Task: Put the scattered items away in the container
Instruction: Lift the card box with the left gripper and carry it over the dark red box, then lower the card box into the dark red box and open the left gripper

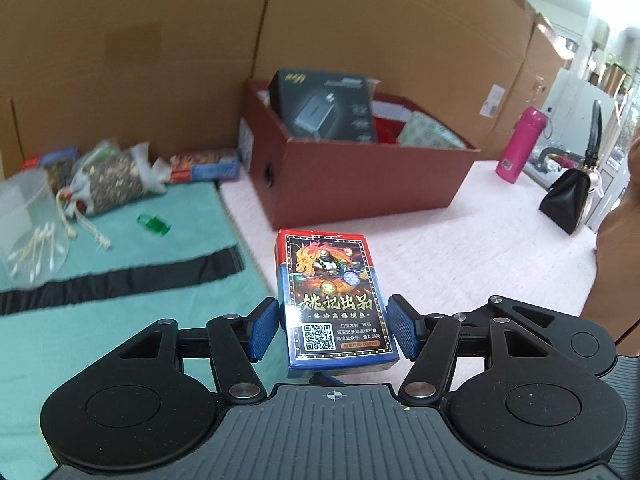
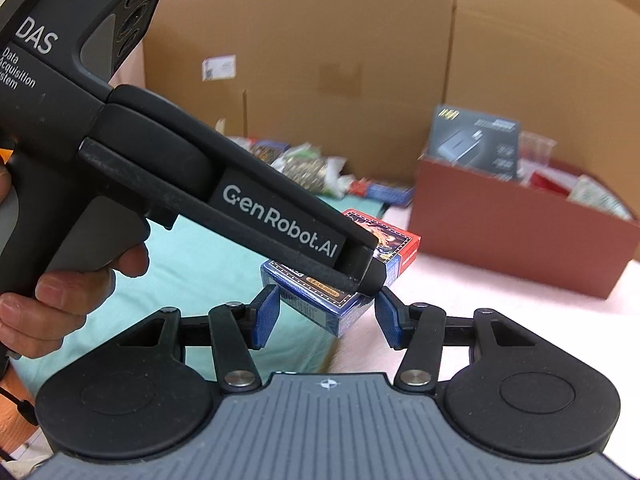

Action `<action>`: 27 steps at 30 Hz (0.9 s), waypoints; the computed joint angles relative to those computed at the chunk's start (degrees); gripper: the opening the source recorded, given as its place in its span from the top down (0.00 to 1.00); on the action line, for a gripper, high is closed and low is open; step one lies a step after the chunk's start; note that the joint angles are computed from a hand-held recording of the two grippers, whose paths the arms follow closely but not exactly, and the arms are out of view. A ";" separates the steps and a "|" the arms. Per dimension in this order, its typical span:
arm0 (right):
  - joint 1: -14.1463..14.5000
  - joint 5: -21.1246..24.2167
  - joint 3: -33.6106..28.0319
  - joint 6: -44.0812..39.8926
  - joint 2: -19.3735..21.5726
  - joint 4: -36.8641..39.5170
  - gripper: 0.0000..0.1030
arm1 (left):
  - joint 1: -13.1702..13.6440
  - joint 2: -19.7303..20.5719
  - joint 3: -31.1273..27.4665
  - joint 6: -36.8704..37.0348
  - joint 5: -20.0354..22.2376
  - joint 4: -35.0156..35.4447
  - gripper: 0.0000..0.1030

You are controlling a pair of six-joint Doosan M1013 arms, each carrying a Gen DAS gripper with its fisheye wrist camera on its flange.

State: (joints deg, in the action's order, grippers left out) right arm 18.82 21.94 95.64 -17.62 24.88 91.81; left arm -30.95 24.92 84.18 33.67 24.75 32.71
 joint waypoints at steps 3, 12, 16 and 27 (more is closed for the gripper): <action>-0.52 -0.73 0.09 -5.84 -0.27 6.14 0.44 | -0.37 0.81 -2.07 1.52 -0.11 0.94 0.39; -2.34 -2.27 -1.22 -21.40 0.08 22.82 0.44 | -1.02 5.01 -10.42 6.88 -0.48 1.74 0.39; -2.79 -3.29 -2.46 -29.60 0.78 30.17 0.44 | -0.60 7.06 -14.41 12.02 -0.99 -2.54 0.39; -4.41 -3.14 -8.59 -28.94 4.90 30.82 0.46 | 0.15 13.49 -25.22 16.79 1.75 -3.18 0.38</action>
State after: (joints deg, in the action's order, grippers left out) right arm 14.41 18.80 87.04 -46.55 29.78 122.63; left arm -30.80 38.41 58.96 50.46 26.50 29.52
